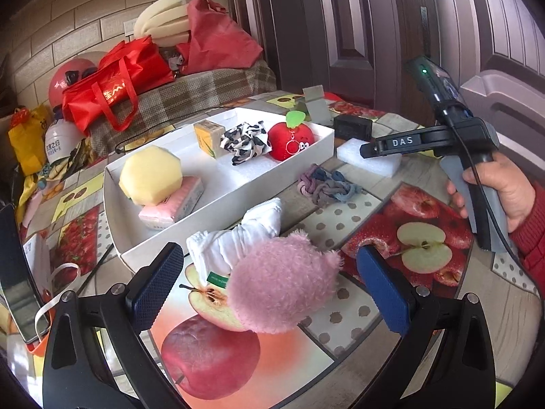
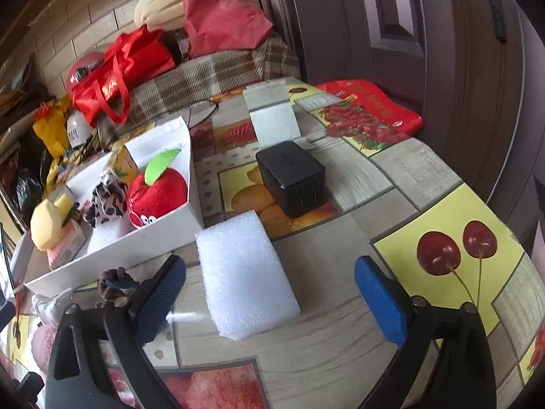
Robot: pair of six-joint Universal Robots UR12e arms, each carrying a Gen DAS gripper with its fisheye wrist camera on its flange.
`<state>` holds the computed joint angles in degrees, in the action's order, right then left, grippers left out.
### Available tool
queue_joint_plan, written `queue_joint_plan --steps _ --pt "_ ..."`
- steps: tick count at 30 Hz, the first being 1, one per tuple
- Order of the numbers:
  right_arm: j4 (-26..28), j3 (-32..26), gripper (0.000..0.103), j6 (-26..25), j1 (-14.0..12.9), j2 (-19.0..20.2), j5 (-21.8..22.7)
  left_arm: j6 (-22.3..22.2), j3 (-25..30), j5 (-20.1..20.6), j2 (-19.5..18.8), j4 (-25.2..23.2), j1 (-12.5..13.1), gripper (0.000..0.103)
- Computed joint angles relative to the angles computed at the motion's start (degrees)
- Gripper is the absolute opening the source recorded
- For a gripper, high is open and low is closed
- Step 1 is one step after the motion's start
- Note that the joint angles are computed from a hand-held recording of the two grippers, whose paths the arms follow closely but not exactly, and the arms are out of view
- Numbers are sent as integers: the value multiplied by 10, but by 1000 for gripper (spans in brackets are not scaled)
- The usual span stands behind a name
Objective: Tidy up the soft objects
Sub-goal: 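Move both tools back to the pink plush and white foam strip, then grasp the pink fluffy plush with the left tool while the right grasps the white foam strip, then carry the pink plush and foam strip over the white tray with both tools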
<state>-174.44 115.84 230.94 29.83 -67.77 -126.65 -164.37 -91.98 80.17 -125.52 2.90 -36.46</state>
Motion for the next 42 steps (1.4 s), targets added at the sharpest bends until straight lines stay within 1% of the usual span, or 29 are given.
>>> queue_joint_plan --steps 1,2,4,5,7,8,9,10,11,12,13,18,19,20,21,22,24,25,27,29,33,34,36,38,39,40,42 --pt "7 -1 74 -7 -4 0 18 5 2 7 -1 -9 -2 102" --pt "0 -1 74 -17 -5 0 26 11 6 14 -1 -21 -4 102" --pt "17 -8 74 -25 -3 2 22 20 12 24 -3 -44 -8 102" --pt "30 -13 74 -31 -3 3 24 26 15 29 -4 -55 -9 102" --pt "77 -29 75 -34 1 6 12 34 21 38 -5 -73 -12 102" --pt "83 -33 75 -44 2 7 12 37 23 41 -6 -79 -13 100" --pt "89 -36 75 -52 3 8 12 39 24 43 -7 -83 -14 92" --pt "97 -39 74 -56 4 9 8 39 25 46 -7 -85 -14 80" --pt "95 -39 71 -61 4 10 9 40 26 47 -7 -89 -14 73" --pt "88 -38 64 -65 4 9 10 41 26 47 -7 -92 -14 66" --pt "84 -36 61 -65 4 9 10 42 26 48 -7 -92 -14 66" --pt "43 -24 61 -68 -3 6 31 45 25 34 -7 -88 -12 60" --pt "33 -21 58 -69 -4 6 35 44 25 31 -7 -89 -11 58" --pt "19 -18 52 -71 -6 6 41 42 25 28 -7 -88 -10 58" --pt "-1 -13 25 -72 -9 6 49 40 24 26 -6 -84 -9 57" --pt "-15 -9 19 -69 -11 5 60 38 22 23 -6 -78 -8 56" --pt "-52 3 19 -64 -15 5 75 31 19 18 -4 -68 -7 56" --pt "-68 8 19 -59 -16 5 76 28 16 13 -4 -61 -5 56" --pt "-103 15 19 -55 -13 7 66 20 6 -1 -1 -30 -1 56" --pt "-131 17 19 -61 -4 11 38 2 -6 -9 1 13 3 56" --pt "-166 3 19 -101 30 27 -54 -56 -27 -1 3 108 11 56" --pt "-177 -3 19 -119 40 33 -79 -70 -33 11 2 134 11 56" --pt "-195 -14 19 -154 59 46 -113 -91 -40 55 1 175 7 56" --pt "-208 -24 19 -179 72 55 -118 -115 -43 93 1 190 3 56" --pt "-213 -29 19 -194 80 60 -122 -127 -45 105 1 194 2 56" --pt "-225 -37 19 -217 89 68 -132 -134 -46 116 1 198 0 56" --pt "-258 -54 19 -275 107 85 -157 -132 -46 139 -1 208 -4 56"
